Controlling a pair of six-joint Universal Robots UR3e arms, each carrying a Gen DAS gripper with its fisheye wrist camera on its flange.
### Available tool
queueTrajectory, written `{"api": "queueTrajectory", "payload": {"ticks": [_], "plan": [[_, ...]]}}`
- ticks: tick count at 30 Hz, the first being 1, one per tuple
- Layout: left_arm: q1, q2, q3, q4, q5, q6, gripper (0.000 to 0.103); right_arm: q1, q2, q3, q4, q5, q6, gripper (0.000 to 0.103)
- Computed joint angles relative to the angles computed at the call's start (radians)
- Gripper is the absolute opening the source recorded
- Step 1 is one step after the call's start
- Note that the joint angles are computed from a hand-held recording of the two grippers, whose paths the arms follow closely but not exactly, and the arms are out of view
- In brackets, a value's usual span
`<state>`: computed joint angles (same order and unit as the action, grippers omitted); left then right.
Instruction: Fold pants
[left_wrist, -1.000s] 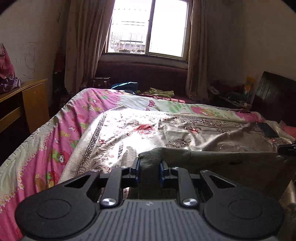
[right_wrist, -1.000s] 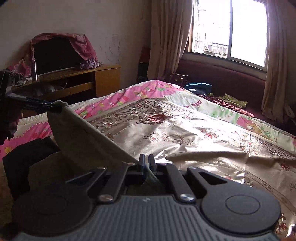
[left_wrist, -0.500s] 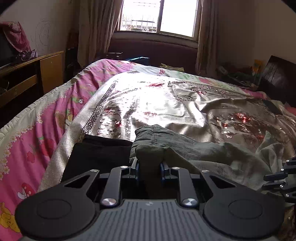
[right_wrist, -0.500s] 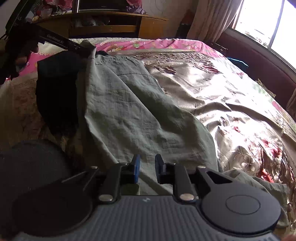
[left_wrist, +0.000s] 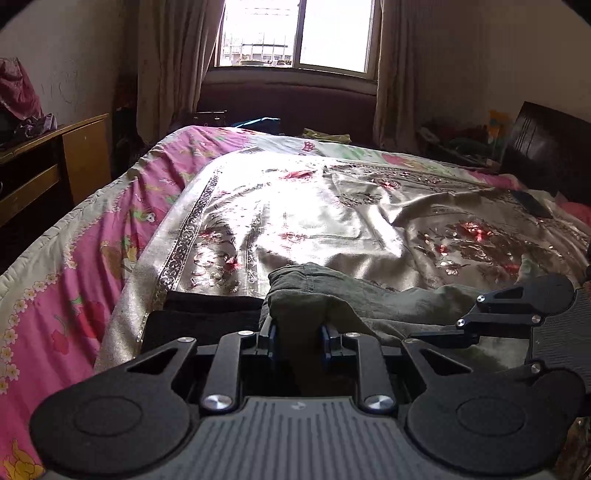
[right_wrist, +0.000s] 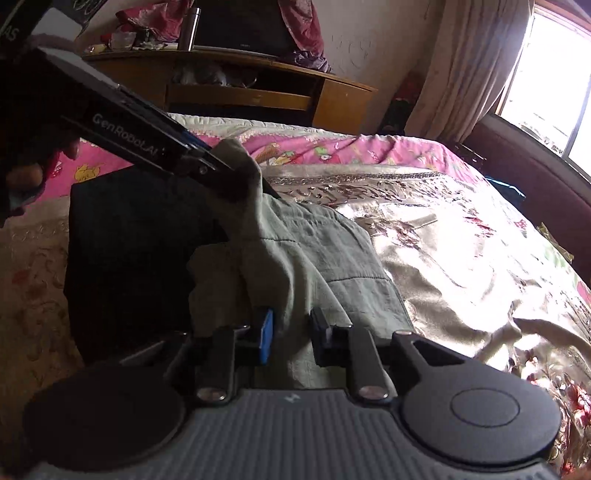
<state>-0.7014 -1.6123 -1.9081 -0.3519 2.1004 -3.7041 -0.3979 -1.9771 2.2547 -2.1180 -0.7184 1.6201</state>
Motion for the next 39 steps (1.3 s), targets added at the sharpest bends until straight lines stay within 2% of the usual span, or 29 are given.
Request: {"api": "queueTrajectory", "payload": {"ticks": [1,3,6,7,8,9,10,11,15,16,17,18,19,21,24,27,29,32,36,39], "plan": [[-0.001,0.021,-0.031,0.011,-0.005,-0.016,0.037,-0.006,-0.008,-0.008,0.028,-0.012,-0.026,0.019],[-0.013,0.056,-0.089,0.032,0.009,-0.049,0.038,-0.034,-0.053,0.02,0.047,-0.014,-0.097,0.028],[-0.035,0.114,-0.168,0.017,0.036,-0.134,0.039,-0.06,-0.122,0.058,0.071,0.01,-0.155,0.032],[-0.041,0.127,-0.186,0.013,0.041,-0.154,0.039,-0.059,-0.142,0.061,0.09,0.028,-0.169,0.036],[-0.053,0.144,-0.21,0.006,0.05,-0.185,0.039,-0.055,-0.16,0.064,0.106,0.045,-0.181,0.046],[-0.061,0.159,-0.232,0.004,0.056,-0.208,0.039,-0.043,-0.17,0.077,0.091,0.07,-0.183,0.052],[-0.068,0.169,-0.247,0.0,0.06,-0.227,0.039,-0.029,-0.186,0.093,0.076,0.091,-0.186,0.054],[-0.077,0.176,-0.256,-0.006,0.066,-0.247,0.039,-0.002,-0.19,0.112,0.03,0.104,-0.173,0.056],[-0.124,0.185,-0.279,0.0,0.096,-0.301,0.039,0.22,0.028,0.157,-0.501,0.043,0.102,0.061],[-0.131,0.18,-0.278,0.009,0.098,-0.306,0.039,0.27,0.095,0.139,-0.591,0.014,0.166,0.061],[-0.134,0.177,-0.281,0.021,0.096,-0.309,0.039,0.312,0.151,0.112,-0.649,-0.017,0.223,0.055],[-0.134,0.169,-0.285,0.05,0.082,-0.31,0.039,0.339,0.184,0.076,-0.655,-0.045,0.268,0.021],[-0.131,0.159,-0.284,0.072,0.065,-0.307,0.039,0.351,0.199,0.008,-0.578,-0.07,0.314,0.005],[-0.138,0.116,-0.273,0.127,0.049,-0.285,0.039,0.272,0.169,-0.067,-0.399,-0.007,0.323,0.007],[-0.151,0.018,-0.218,0.182,0.049,-0.232,0.04,0.137,0.115,-0.105,-0.293,0.064,0.296,0.007],[-0.116,-0.064,-0.16,0.205,0.002,-0.172,0.043,0.05,0.101,-0.182,-0.142,0.092,0.279,0.007],[-0.092,-0.109,-0.126,0.211,-0.019,-0.137,0.043,0.027,0.102,-0.199,-0.107,0.098,0.279,0.007],[-0.077,-0.152,-0.081,0.187,0.007,-0.09,0.043,0.013,0.094,-0.192,-0.071,0.103,0.25,0.007],[-0.044,-0.126,-0.102,0.212,-0.026,-0.04,0.045,-0.012,0.075,-0.175,-0.004,0.12,0.184,0.007],[-0.037,-0.129,-0.077,0.174,-0.039,0.001,0.045,-0.016,0.084,-0.182,0.005,0.124,0.182,0.007]]}}
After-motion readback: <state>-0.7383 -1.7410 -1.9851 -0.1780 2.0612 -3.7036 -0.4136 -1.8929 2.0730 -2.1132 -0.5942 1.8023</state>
